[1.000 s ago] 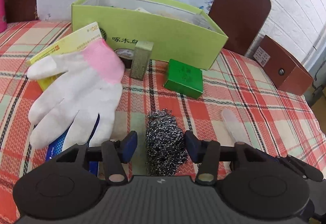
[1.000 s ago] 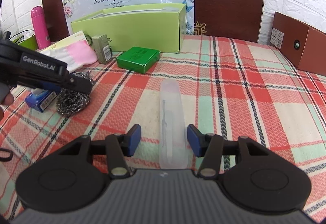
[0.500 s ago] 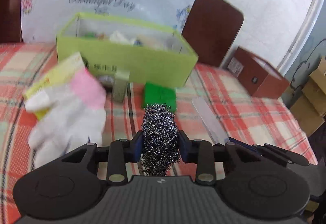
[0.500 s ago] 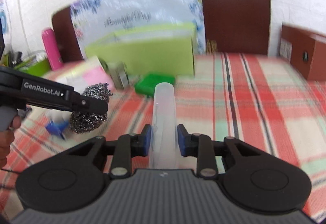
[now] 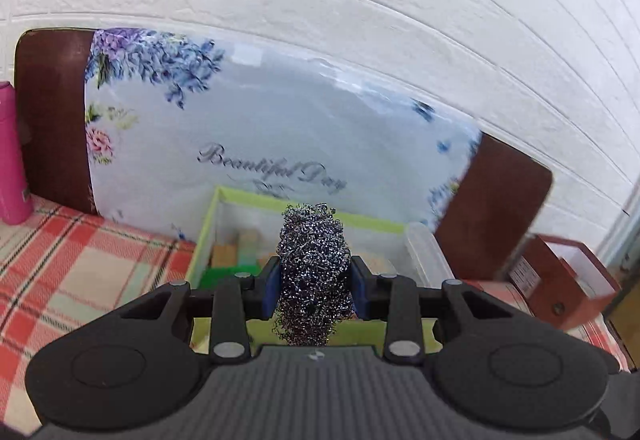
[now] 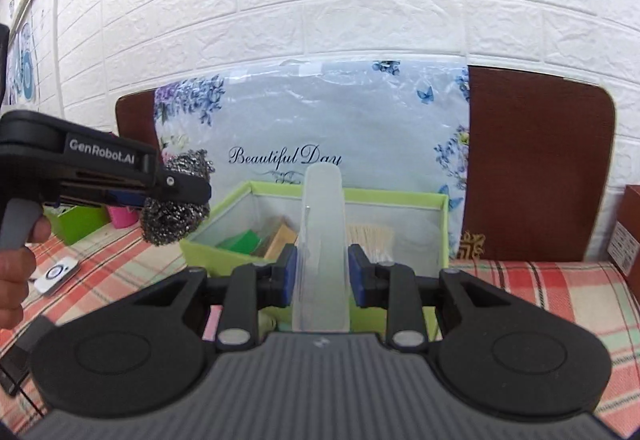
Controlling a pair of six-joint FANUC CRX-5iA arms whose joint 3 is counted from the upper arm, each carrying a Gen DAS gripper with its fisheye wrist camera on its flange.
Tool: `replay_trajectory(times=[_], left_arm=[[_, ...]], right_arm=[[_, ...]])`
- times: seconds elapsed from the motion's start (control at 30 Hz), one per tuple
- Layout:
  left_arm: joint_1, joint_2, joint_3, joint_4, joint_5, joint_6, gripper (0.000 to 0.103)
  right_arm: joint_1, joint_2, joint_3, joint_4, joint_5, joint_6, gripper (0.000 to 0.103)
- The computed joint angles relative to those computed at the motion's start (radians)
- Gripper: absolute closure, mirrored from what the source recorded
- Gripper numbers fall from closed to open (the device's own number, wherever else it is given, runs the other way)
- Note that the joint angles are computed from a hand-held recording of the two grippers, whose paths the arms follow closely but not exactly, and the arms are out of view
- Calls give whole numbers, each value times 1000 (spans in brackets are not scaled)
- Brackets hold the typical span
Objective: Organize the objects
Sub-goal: 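Carry the scrubber and clear tube into the lime-green box and open both tools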
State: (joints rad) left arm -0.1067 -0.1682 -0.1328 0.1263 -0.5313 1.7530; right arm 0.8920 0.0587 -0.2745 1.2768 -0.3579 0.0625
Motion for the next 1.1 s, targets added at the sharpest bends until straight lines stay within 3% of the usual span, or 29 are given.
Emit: replay_trajectory(times=[0.23,0.4,0.47,0.5,0.53,0.6,0.67,0.73,0.8,0.97,1.1], left_arm=[[5,118,107,-31,-15,48,66],[5,183,130,2,9,17,64],[-1,194,124,-32,44,44,53],[-4,196,124,-53,48,57,33],[-10,198,133,-102,35,100,24],[-12,181,108,-139,54,137,24],[0,158,63,-91,75,101,22],[-4,152,75,-130,30,157,22],[-13,160,111,-169,-38,212,22],[-55,149,168,-261,-148,293,22],[-106,111,177,-368,-192,362,22]], right_arm=[[-36,141,158,-57,9,127,76],[-50,215,224,-80,9,171,76],[-47,240,241,-96,-8,196,76],[-47,253,246,-109,-10,221,75],[-48,261,245,-111,-8,237,64],[-48,266,221,-57,-29,219,44],[-73,252,160,124,-25,69,37],[-103,230,108,289,-9,-105,25],[-113,209,83,341,-8,-186,16],[-119,161,46,396,-12,-252,13],[-106,121,12,417,-59,-283,2]])
